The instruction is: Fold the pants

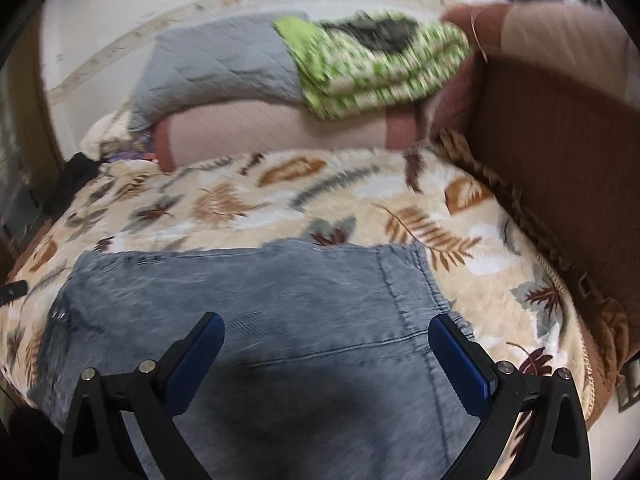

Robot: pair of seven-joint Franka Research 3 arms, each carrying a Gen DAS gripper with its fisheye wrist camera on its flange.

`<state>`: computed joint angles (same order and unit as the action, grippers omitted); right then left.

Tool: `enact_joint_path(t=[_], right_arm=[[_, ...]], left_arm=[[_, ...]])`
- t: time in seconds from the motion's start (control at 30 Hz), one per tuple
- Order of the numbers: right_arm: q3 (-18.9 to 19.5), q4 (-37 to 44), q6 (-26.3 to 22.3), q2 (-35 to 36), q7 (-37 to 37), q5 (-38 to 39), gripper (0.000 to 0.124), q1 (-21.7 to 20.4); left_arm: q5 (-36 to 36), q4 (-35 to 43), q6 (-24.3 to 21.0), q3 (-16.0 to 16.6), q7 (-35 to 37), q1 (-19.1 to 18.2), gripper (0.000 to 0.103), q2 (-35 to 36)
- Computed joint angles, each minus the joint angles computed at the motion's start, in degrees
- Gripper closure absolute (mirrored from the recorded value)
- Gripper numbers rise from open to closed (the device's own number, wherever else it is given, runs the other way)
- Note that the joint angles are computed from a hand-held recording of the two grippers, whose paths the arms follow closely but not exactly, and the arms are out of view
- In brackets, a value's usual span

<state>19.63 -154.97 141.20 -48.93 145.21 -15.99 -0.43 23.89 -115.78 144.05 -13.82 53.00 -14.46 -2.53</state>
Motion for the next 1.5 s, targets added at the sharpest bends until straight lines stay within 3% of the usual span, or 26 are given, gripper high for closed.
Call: enact_joint_path(t=[0.17, 0.37, 0.43, 0.47, 0.57, 0.73, 0.77, 0.8, 0.87, 0.93, 1.0, 1.1, 1.17, 1.23, 1.27, 1.5], right_arm=[[-7.4, -0.2, 5.1, 5.5, -4.5, 2.3, 0.021, -2.5], [-11.9, 2.7, 9.2, 14.0, -10.4, 6.0, 0.021, -5.6], [-13.9, 4.0, 10.2, 17.3, -13.7, 7.5, 0.021, -5.4], [-14.7, 5.1, 8.3, 18.2, -14.8, 9.1, 0.021, -5.0], [-17.3, 5.0, 11.0, 20.6, -18.8, 12.2, 0.021, -4.5], [-22.4, 4.0, 16.2, 23.6, -26.5, 22.2, 0.028, -2.6], [-22.9, 4.2, 16.8, 24.2, -27.9, 23.7, 0.033, -2.4], [-23.1, 4.5, 17.1, 25.0, -29.1, 24.9, 0.035, -2.5], [-22.6, 5.5, 17.0, 26.9, -29.8, 25.9, 0.037, -3.6], [-23.2, 6.1, 17.3, 28.4, -31.5, 28.0, 0.042, -3.3], [-24.1, 6.7, 16.6, 29.7, -34.0, 30.5, 0.050, -2.5], [-22.7, 8.3, 13.9, 32.0, -33.5, 29.6, 0.072, -3.5], [-20.0, 8.4, 13.8, 32.2, -29.1, 24.6, 0.090, -5.7], [-20.8, 7.8, 14.9, 31.1, -30.8, 25.7, 0.106, -4.3], [-19.6, 7.5, 14.7, 30.1, -29.0, 23.6, 0.108, -5.4], [-16.6, 4.4, 18.2, 20.8, -24.0, 19.2, 0.109, -8.2]], left_arm=[[-2.1, 13.7, -7.1, 2.1, 3.8, 2.0, 0.000, 11.5], [-8.5, 31.4, -15.3, 2.9, 7.1, 2.5, 0.000, 26.1], [-11.5, 37.3, -18.4, 2.4, 8.8, 2.8, 0.000, 31.1], [-12.2, 39.6, -19.6, 2.5, 9.0, 2.5, 0.000, 32.9], [-13.0, 43.8, -21.2, 2.8, 9.2, 1.5, 0.000, 36.7], [-15.5, 46.9, -19.4, 1.5, 12.9, 1.0, 0.005, 40.4], [-16.0, 48.0, -19.6, 1.3, 14.0, 0.9, 0.013, 41.4], [-16.8, 49.9, -20.4, 0.9, 15.3, 0.7, 0.028, 43.0], [-17.5, 52.2, -21.6, 1.1, 16.0, 0.1, 0.035, 44.8], [-16.9, 51.1, -19.7, 1.5, 16.6, -0.6, 0.039, 44.3], [-17.5, 50.5, -18.7, 1.1, 17.9, -0.4, 0.057, 44.0], [-18.1, 50.4, -18.4, 0.9, 19.4, -0.5, 0.078, 43.7], [-17.5, 50.7, -18.3, 1.5, 19.0, -1.2, 0.091, 43.6], [-17.7, 49.1, -16.7, 1.2, 19.8, -0.9, 0.092, 42.5], [-17.5, 47.5, -15.4, 1.2, 20.0, -0.9, 0.093, 41.3], [-21.2, 31.9, -4.4, -1.1, 23.0, 3.0, 0.093, 28.1]])
